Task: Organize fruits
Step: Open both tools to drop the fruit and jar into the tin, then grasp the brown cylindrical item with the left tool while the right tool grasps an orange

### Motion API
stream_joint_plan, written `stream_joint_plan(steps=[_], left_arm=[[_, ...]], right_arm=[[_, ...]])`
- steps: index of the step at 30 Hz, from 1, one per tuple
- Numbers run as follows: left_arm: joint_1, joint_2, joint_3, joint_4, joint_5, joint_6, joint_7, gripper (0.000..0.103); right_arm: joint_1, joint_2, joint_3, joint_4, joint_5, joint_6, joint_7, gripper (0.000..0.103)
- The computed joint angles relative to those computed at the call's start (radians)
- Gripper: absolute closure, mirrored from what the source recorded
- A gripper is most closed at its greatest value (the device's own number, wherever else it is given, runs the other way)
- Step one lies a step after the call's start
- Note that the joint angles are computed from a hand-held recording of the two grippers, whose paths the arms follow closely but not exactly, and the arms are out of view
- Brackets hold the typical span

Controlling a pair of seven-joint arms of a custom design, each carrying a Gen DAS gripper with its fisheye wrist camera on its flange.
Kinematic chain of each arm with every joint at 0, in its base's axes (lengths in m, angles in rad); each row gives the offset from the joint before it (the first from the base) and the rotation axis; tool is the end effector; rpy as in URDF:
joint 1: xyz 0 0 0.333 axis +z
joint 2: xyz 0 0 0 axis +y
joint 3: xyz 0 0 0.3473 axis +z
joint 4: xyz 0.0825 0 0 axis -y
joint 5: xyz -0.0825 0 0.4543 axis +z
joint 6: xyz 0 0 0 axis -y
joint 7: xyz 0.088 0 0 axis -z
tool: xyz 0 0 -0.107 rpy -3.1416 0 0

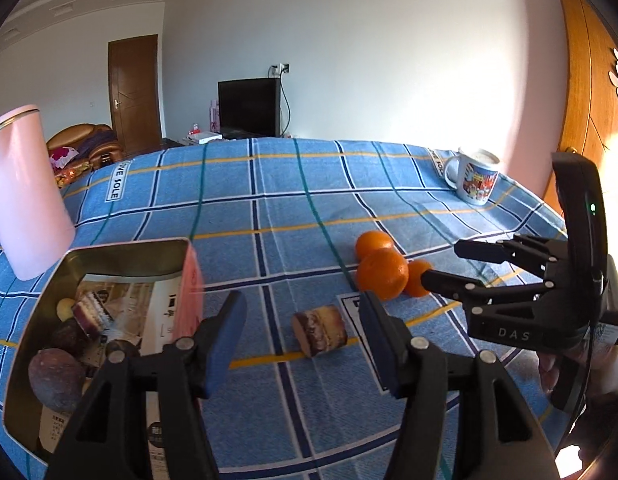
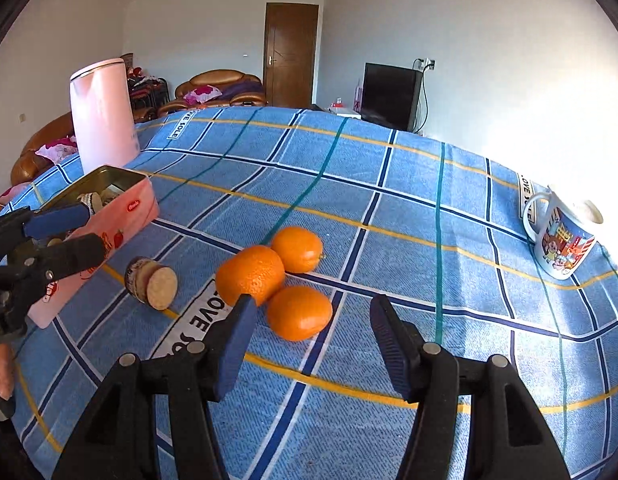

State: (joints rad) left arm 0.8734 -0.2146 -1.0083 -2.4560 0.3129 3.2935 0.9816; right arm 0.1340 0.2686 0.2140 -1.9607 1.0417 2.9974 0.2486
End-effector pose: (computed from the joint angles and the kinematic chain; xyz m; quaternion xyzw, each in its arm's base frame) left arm 0.5497 -0.1191 0.4294 -0.6412 0.6168 -0.3448 0.2992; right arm 0.6788 0.1714 0.3898 -0.8151 0.4011 -0.2218 0.3543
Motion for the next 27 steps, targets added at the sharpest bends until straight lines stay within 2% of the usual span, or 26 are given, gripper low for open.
stream_joint_plan(steps=[6,8,10,12,17,19,21,23,27], left_arm=[[-0.035,0.09,0.015,0.058,0.081,-0.098,-0.013,0.042],[-0.11,0.115,0.085,0.068,0.071,-0.117,0.006,0.042],[-0.131,0.13,0.102,0.082,0.103,-0.141,-0.002,0.042],[-0.236,0.156,0.189,0.09,0.0,-0.167,0.107,0.042],[-0.3,0.184,0.253,0.117,0.018,-0.212,0.102,0.047],[-0.333,0.196,0.279,0.127,-0.026,-0.234,0.146,0.054],[-0.363,0.202,0.305,0.132,-0.079,-0.25,0.186,0.07],[-0.393,0.201,0.33,0.127,-0.131,-0.239,0.229,0.071],[-0.434,0.187,0.374,0.116,-0.073,-0.221,0.189,0.071]], right_arm=[[0.033,0.033,-0.069,0.035,-0.191,-0.096,0.185,0.042],[0.024,0.041,-0.072,0.048,-0.228,-0.139,0.226,0.042],[0.001,0.047,-0.053,0.062,-0.208,-0.164,0.214,0.042],[0.003,0.057,-0.061,0.076,-0.232,-0.187,0.239,0.043],[-0.016,0.077,-0.064,0.117,-0.249,-0.309,0.269,0.056],[-0.017,0.075,-0.064,0.117,-0.244,-0.314,0.264,0.058],[-0.017,0.072,-0.063,0.112,-0.237,-0.306,0.256,0.059],[-0.023,0.063,-0.056,0.102,-0.208,-0.284,0.232,0.059],[-0.044,0.04,-0.032,0.077,-0.094,-0.243,0.134,0.059]])
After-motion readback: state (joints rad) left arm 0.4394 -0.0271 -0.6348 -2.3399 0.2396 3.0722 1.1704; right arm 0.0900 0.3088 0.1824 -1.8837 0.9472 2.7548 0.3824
